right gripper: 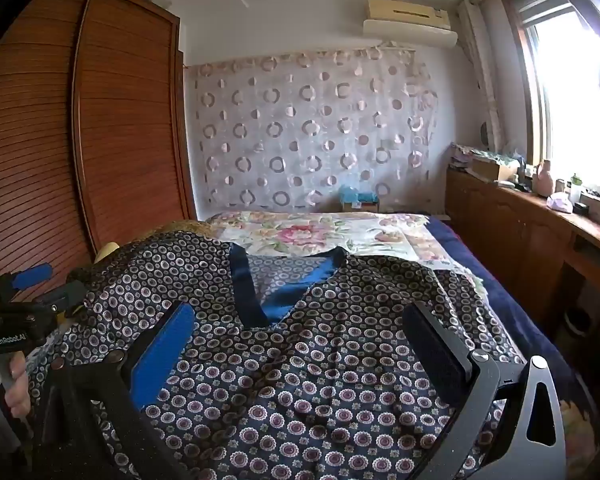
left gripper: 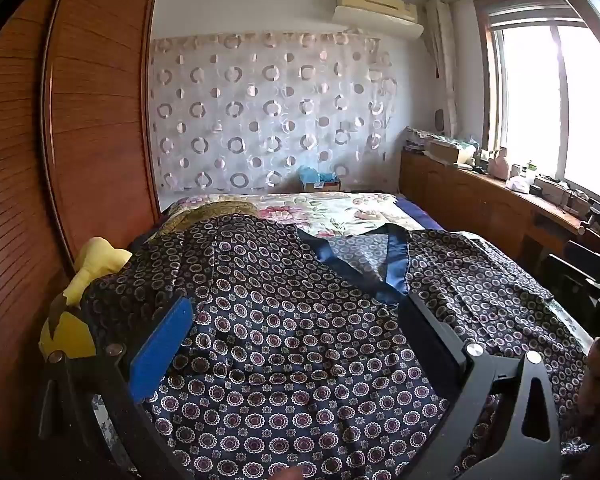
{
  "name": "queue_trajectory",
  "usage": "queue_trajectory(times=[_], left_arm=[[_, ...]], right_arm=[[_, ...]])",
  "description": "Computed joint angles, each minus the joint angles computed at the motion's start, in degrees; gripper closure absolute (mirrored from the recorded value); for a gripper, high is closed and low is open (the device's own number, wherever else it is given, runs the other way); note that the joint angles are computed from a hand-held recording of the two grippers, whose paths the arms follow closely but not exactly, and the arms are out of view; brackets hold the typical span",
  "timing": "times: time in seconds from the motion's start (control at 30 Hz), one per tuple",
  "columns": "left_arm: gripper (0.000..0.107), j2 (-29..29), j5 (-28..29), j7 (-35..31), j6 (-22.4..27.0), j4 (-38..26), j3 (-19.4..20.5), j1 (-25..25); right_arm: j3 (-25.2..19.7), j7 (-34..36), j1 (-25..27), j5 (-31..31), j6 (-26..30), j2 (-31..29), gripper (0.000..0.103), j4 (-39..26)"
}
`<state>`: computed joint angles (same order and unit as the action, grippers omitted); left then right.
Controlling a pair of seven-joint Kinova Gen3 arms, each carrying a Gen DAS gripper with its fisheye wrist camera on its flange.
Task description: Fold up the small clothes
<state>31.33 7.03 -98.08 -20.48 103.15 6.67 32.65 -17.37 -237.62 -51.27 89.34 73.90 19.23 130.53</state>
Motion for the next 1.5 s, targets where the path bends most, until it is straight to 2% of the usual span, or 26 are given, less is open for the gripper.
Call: queue_trajectory(times=[0.37,1.5], left_arm=[[0.005,-0.2,0.1,-0.3,-1.7,1.3,-0.1,-0.1],[0.005,-1.2,2.2,-2.1,-2.4,1.8,-0.4,0.7]], right_arm=[[-0.1,0.5,0.4,0.0,-0.5,-0.6,0.000,0.1],[-0.2,-0.5,-0.2,0.0,0.4,-0.1,0.000,0.3]])
